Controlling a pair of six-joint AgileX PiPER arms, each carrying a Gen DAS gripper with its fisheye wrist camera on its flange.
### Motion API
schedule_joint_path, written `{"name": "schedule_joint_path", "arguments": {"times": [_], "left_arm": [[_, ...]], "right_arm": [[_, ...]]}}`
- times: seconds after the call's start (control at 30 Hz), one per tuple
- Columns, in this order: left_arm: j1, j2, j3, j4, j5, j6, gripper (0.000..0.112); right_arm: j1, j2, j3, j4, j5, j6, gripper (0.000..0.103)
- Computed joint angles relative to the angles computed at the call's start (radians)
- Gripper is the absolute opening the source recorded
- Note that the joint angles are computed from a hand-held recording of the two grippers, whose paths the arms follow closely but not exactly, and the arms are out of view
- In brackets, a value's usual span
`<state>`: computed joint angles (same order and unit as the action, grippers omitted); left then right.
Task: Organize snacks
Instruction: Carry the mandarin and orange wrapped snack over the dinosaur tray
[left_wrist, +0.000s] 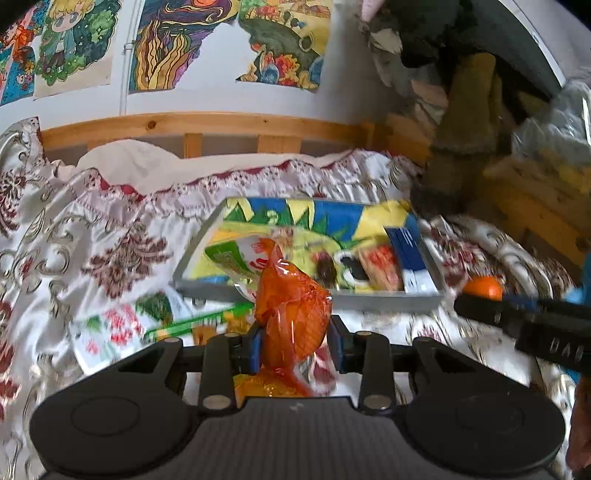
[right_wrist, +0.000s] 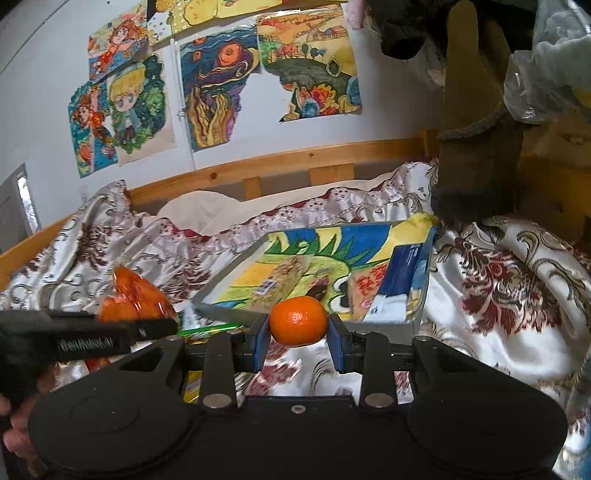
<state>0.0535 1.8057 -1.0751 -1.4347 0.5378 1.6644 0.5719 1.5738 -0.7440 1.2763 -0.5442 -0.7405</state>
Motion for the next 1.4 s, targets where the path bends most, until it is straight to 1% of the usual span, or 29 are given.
{"name": "schedule_joint_path", "arguments": {"times": [0.23,0.37,0.47,0.6,0.7,0.77,0.87,0.97,1.03,1.27,1.4], "left_arm": [[-0.079,0.157,-0.232,0.050,-0.043,-0.110,0.038],[-0.117,0.271,-0.406,0.157,-0.063,-0.255,0.038],[-0.145,0.351,-0.532,0.237,-0.074,-0.356,0.038],[-0.180,0.436,-0.666,0.305,-0.087,-0.442,0.038],[-0.202,0.498,-0.761,0.377,-0.082,-0.519,0.038],[-0.215,0.535,-0.818,0.440,-0.076,-0.578,0.038],[-0.229,0.590,-0.899,0.540,-0.051,-0.669,0.038],[-0.237,0.631,-0.954,0.599,-0.023,-0.721,0.038],[-0.238,0.657,-0.992,0.630,0.013,-0.753,0.038],[-0.247,0.680,-1.013,0.699,0.047,-0.795,0.038],[-0.248,0.691,-1.024,0.727,0.060,-0.801,0.039]], "right_arm": [[-0.132,0.158,-0.119,-0.212,0.052,0.118,0.035],[-0.183,0.249,-0.201,-0.286,0.056,0.165,0.035],[-0.204,0.302,-0.249,-0.314,0.039,0.159,0.035],[-0.224,0.365,-0.306,-0.339,0.004,0.151,0.035],[-0.249,0.406,-0.352,-0.359,0.023,0.156,0.035],[-0.259,0.433,-0.380,-0.346,0.035,0.131,0.035],[-0.269,0.466,-0.426,-0.273,0.073,0.053,0.035],[-0.271,0.490,-0.457,-0.200,0.100,-0.020,0.035],[-0.272,0.501,-0.468,-0.176,0.117,-0.041,0.035],[-0.265,0.535,-0.510,-0.036,0.168,-0.197,0.036],[-0.260,0.536,-0.516,-0.015,0.171,-0.235,0.036]]}}
